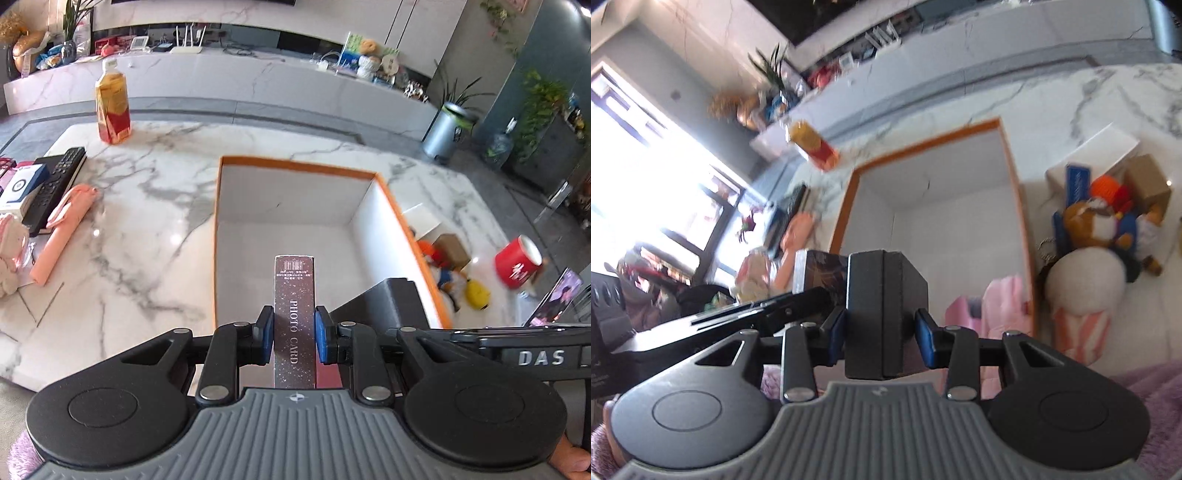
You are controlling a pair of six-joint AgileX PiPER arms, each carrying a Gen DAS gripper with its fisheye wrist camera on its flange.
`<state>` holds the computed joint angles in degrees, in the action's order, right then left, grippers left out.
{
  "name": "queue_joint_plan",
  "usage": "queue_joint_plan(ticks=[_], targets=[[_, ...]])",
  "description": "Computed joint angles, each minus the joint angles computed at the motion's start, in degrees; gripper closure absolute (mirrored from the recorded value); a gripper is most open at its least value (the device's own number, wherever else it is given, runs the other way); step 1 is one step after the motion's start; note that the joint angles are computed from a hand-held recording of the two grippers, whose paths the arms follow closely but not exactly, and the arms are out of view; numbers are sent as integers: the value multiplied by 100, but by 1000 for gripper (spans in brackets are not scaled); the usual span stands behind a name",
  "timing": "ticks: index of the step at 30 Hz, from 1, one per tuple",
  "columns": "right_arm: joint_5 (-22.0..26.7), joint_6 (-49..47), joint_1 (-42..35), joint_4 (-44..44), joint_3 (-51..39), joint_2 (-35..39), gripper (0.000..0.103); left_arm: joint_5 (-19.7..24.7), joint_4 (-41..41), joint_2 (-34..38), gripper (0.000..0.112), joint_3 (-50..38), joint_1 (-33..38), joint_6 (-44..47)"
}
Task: Organize objects
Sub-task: 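Carry the photo card box and black book over the orange box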
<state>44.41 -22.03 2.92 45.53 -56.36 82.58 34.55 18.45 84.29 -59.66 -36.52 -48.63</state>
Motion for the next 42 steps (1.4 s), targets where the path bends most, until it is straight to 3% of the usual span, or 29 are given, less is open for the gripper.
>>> queue_joint_plan(ticks=[4,14,22,27,37,42], targets=[[-120,59,207,-126,-154,611,61,-174,-419,-88,86,311,184,567],[-249,393,539,-541,-471,1417,62,-146,-212,181,86,301,264,675],[-634,2213,1274,-2496,-509,1171,68,-231,-715,311,86,286,393,1208],[-611,2621,1488,-3258,-439,977,68,-178,-1451,441,86,228,538,1808],[-346,1565,804,-1921,-416,1094,67,289,-1715,844,86,-291,523,1820],[-356,1070,639,-1411,-286,1081,66,568,-1283,994,86,-498,323,1409]])
